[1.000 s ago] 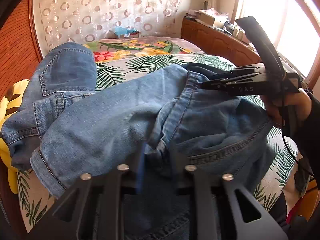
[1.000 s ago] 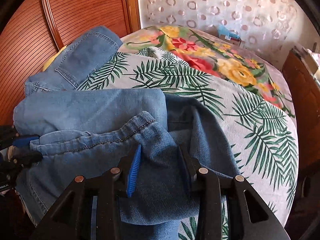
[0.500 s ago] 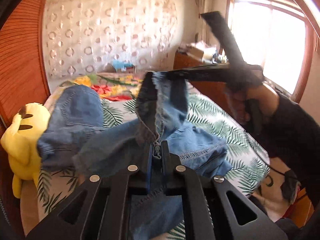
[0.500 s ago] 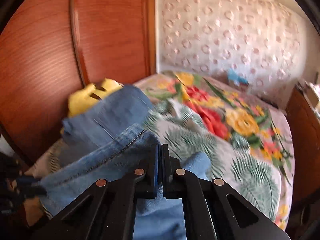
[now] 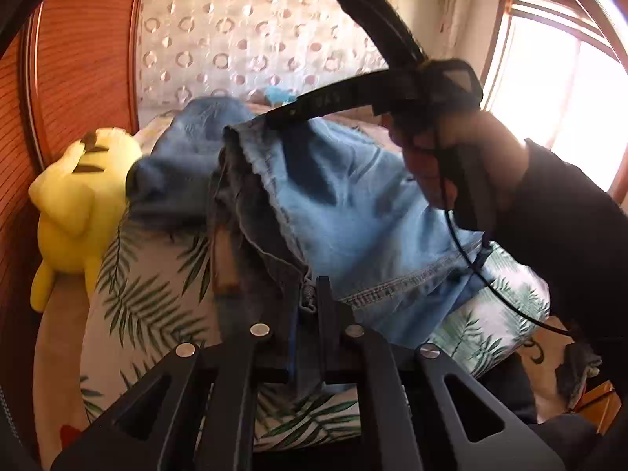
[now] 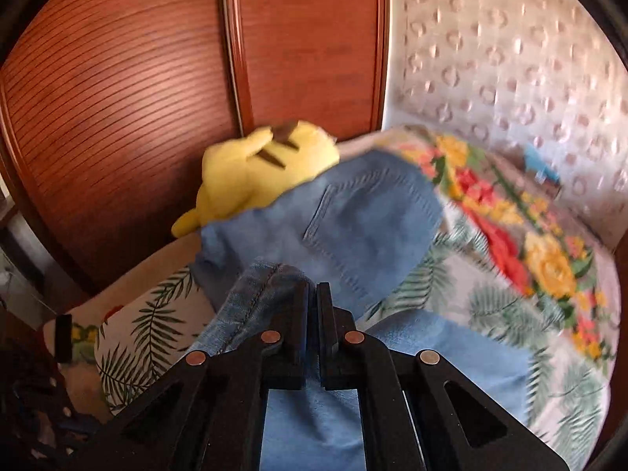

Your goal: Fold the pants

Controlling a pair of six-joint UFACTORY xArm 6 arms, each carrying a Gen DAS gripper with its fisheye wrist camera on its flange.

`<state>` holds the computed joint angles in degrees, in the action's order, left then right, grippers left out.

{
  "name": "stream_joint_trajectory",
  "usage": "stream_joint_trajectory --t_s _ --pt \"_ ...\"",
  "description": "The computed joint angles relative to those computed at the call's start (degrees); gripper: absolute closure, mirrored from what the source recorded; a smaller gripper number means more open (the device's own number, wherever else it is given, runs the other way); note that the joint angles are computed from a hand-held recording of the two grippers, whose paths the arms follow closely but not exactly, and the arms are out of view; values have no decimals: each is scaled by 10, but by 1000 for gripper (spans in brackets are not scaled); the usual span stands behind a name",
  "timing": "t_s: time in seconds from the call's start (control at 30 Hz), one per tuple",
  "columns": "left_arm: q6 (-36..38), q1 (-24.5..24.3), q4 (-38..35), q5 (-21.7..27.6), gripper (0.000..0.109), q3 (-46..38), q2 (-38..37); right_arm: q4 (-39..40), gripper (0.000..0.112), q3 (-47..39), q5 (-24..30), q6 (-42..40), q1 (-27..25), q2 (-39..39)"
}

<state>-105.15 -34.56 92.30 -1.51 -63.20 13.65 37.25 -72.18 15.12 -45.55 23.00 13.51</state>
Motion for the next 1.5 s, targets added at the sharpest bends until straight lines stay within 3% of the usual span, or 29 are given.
stream_joint_trajectory --t_s 0.03,0.1,0.2,0.47,0.57,0.7,0.8,1.03,1.2,1.27,1.37,1.5 --pt "-1 0 0 -2 100 2 3 -4 104 -8 2 11 -4 6" --pt "21 -3 -23 -1 100 7 5 8 87 2 -4 10 -10 -7" --pt "66 -9 -67 4 100 11 6 51 77 35 -15 -20 -21 -42" --pt "143 -12 -140 12 98 24 -7 121 77 213 -75 -96 -58 -171" --pt "161 -18 -152 33 88 23 -13 96 77 282 -82 -73 -81 -211" --pt "140 -19 -126 40 58 12 -15 91 77 352 -107 -65 -97 -247" --pt "182 -23 -159 44 45 -1 -4 71 77 389 -111 -30 -108 -261" --pt "310 -34 -288 69 45 -34 44 286 77 451 -111 -197 -97 -313" --pt "353 -36 -332 75 45 -47 61 286 77 455 -101 -197 -105 -326" --pt "362 -40 -342 79 44 -52 64 343 77 450 -101 -245 -109 -333" --pt "357 -46 -338 78 29 -61 68 439 77 429 -112 -318 -109 -323" --pt "386 -59 -363 78 26 -77 81 513 74 398 -97 -383 -121 -295"
